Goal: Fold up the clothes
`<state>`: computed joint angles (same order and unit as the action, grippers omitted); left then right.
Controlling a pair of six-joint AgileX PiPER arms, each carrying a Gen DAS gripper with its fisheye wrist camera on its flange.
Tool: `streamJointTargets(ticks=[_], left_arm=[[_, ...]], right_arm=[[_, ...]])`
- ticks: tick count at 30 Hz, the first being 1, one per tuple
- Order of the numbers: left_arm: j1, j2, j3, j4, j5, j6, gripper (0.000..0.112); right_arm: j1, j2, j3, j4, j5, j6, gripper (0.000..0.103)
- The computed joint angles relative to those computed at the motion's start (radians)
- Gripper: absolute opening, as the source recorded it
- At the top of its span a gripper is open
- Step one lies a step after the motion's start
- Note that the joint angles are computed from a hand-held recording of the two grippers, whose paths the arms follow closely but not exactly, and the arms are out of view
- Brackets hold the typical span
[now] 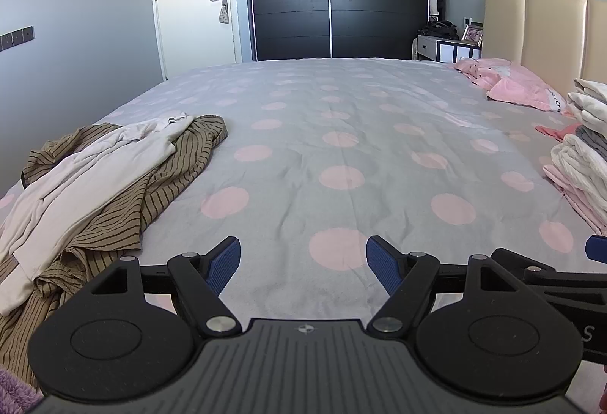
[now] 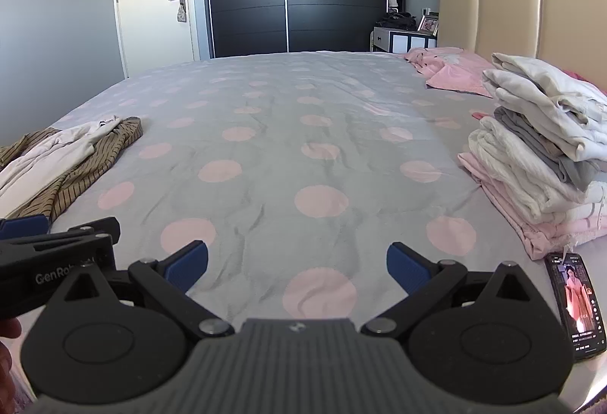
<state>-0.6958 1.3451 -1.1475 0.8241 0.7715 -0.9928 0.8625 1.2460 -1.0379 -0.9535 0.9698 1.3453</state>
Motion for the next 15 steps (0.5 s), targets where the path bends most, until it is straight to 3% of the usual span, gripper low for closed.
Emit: streamJointTargets(ticks=[15], left_arm=[[-0.005,-0.003,-0.006,-0.016,0.017,0.02,0.072]], right_arm=[[-0.015,-0.018,0.005,0.034,-0.009,-0.034,0.101]])
